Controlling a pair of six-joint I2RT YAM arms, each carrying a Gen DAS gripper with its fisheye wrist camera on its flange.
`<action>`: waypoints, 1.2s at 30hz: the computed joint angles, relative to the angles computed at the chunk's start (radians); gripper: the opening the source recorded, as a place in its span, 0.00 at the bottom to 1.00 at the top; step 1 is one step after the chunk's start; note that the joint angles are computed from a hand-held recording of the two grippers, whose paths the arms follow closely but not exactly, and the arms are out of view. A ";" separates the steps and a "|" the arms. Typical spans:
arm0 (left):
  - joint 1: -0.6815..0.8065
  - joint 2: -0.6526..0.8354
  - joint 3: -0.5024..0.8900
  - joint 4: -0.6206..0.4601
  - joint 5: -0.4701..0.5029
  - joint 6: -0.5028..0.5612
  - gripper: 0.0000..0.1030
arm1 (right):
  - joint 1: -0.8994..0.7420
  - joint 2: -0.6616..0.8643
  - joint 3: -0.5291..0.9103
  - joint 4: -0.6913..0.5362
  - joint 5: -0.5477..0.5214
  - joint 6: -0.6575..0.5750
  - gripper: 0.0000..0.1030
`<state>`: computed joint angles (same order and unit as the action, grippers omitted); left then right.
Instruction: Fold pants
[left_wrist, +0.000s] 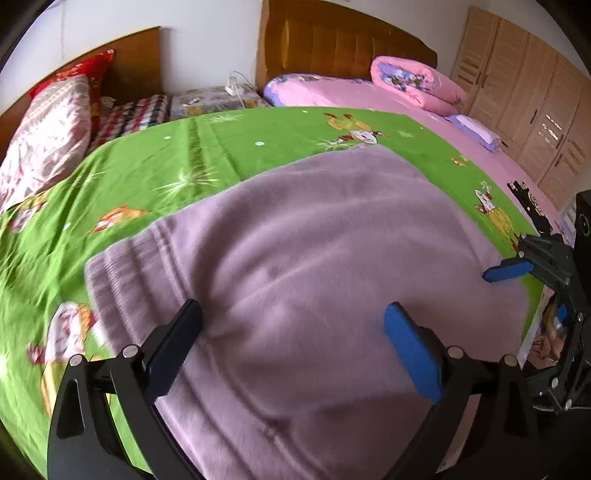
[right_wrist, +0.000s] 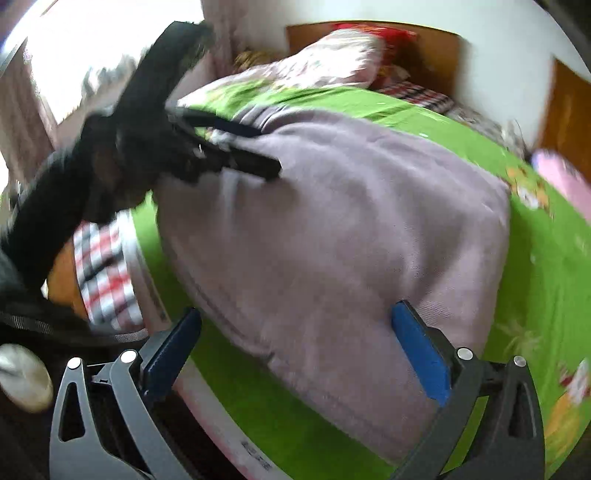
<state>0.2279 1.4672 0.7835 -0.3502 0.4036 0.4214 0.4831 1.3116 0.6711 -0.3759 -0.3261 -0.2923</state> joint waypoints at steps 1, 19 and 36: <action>-0.009 -0.008 -0.002 0.001 -0.025 -0.017 0.96 | -0.012 0.006 0.033 -0.037 -0.017 -0.007 0.96; -0.030 -0.151 -0.123 0.057 -0.254 -0.176 0.96 | 0.062 0.120 0.159 0.029 -0.093 0.083 0.96; 0.105 -0.210 -0.221 0.045 -0.112 -0.228 0.97 | 0.242 0.237 0.221 0.010 -0.038 0.071 0.96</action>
